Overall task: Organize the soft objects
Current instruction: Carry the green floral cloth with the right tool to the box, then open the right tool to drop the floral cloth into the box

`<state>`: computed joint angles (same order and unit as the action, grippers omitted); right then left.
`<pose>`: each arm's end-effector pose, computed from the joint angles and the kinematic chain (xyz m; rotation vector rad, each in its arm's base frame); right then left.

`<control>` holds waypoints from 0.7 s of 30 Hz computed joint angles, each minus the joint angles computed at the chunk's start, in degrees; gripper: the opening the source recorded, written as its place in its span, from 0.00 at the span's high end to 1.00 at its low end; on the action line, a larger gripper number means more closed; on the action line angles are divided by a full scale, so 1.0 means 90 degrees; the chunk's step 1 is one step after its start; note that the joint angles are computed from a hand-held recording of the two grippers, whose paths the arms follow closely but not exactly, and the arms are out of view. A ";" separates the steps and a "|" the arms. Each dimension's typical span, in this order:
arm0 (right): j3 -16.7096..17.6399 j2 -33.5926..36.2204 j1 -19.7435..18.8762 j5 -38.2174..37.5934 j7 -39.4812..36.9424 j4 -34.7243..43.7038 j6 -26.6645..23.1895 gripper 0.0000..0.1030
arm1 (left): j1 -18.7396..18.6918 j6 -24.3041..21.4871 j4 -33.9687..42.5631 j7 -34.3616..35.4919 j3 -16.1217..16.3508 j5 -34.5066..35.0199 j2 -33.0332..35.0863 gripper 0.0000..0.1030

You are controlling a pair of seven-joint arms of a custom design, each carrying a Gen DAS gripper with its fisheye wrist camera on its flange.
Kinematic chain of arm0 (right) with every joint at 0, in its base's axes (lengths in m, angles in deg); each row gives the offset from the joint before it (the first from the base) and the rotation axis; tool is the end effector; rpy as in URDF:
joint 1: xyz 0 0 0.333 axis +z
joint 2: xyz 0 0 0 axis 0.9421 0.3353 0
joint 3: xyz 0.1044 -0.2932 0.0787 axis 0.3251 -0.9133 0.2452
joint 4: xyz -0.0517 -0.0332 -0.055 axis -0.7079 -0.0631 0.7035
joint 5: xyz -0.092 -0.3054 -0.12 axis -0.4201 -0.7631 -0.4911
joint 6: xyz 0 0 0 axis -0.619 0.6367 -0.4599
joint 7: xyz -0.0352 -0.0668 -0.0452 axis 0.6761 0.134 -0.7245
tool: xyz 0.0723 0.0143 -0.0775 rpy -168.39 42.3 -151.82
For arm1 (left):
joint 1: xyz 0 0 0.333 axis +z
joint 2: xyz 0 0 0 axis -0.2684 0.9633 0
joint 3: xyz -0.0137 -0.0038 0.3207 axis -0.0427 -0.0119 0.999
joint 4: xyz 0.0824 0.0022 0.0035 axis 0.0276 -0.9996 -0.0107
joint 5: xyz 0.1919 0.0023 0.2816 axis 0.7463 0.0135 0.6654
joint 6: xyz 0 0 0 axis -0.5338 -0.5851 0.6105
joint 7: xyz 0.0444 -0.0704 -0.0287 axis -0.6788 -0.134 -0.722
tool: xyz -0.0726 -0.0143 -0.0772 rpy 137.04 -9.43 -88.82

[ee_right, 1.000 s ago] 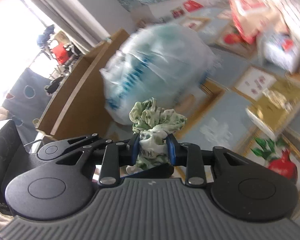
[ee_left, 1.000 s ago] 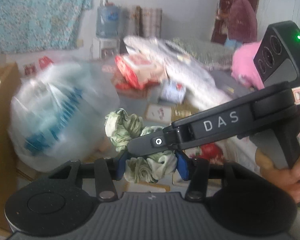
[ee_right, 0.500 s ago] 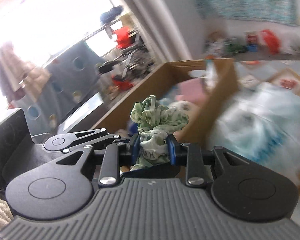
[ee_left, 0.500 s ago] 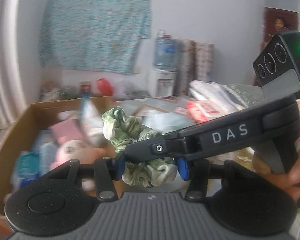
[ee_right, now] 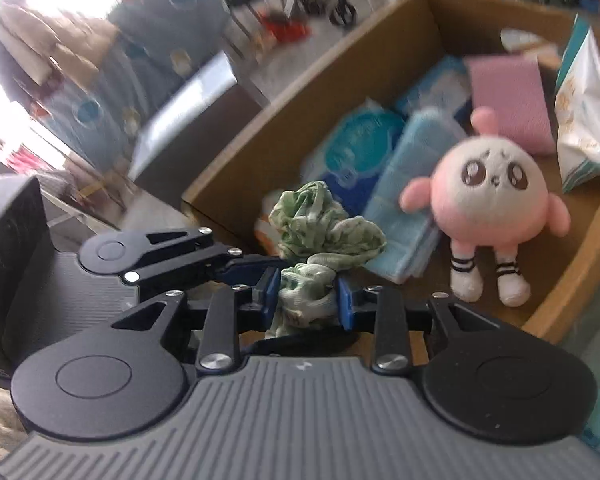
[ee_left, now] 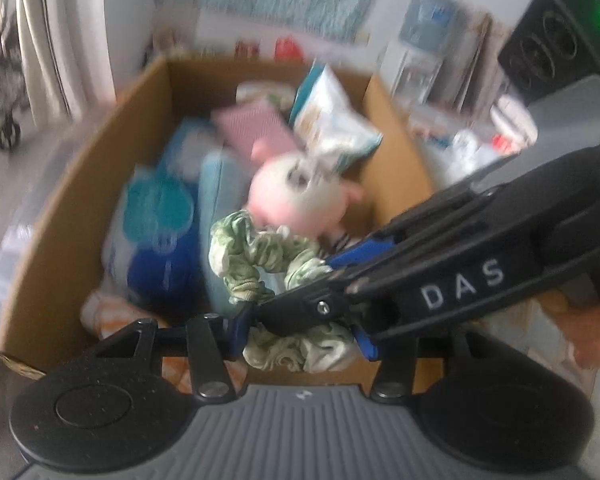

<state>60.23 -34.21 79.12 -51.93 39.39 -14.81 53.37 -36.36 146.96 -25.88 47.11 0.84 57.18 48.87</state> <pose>0.6848 0.2296 0.3644 -1.9582 1.4927 0.2169 0.6448 -0.3692 0.3513 -1.4900 2.4398 -0.8503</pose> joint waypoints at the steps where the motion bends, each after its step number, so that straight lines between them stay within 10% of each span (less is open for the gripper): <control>1: -0.0134 0.0156 0.0104 -0.0192 0.0248 0.0266 -0.0225 0.59 | 0.0046 -0.0186 0.0058 0.0009 -0.0034 -0.0045 0.0029 0.43; 7: -0.0375 0.0406 0.0305 -0.0833 0.0842 0.0681 -0.0514 0.36 | 0.0344 -0.0339 -0.0117 0.0205 -0.0303 -0.0440 -0.0024 0.31; 21: 0.0126 0.0812 -0.0097 -0.0179 0.0728 0.0956 -0.0375 0.31 | 0.0158 0.0680 -0.1151 0.0117 -0.0107 -0.0220 -0.0561 0.27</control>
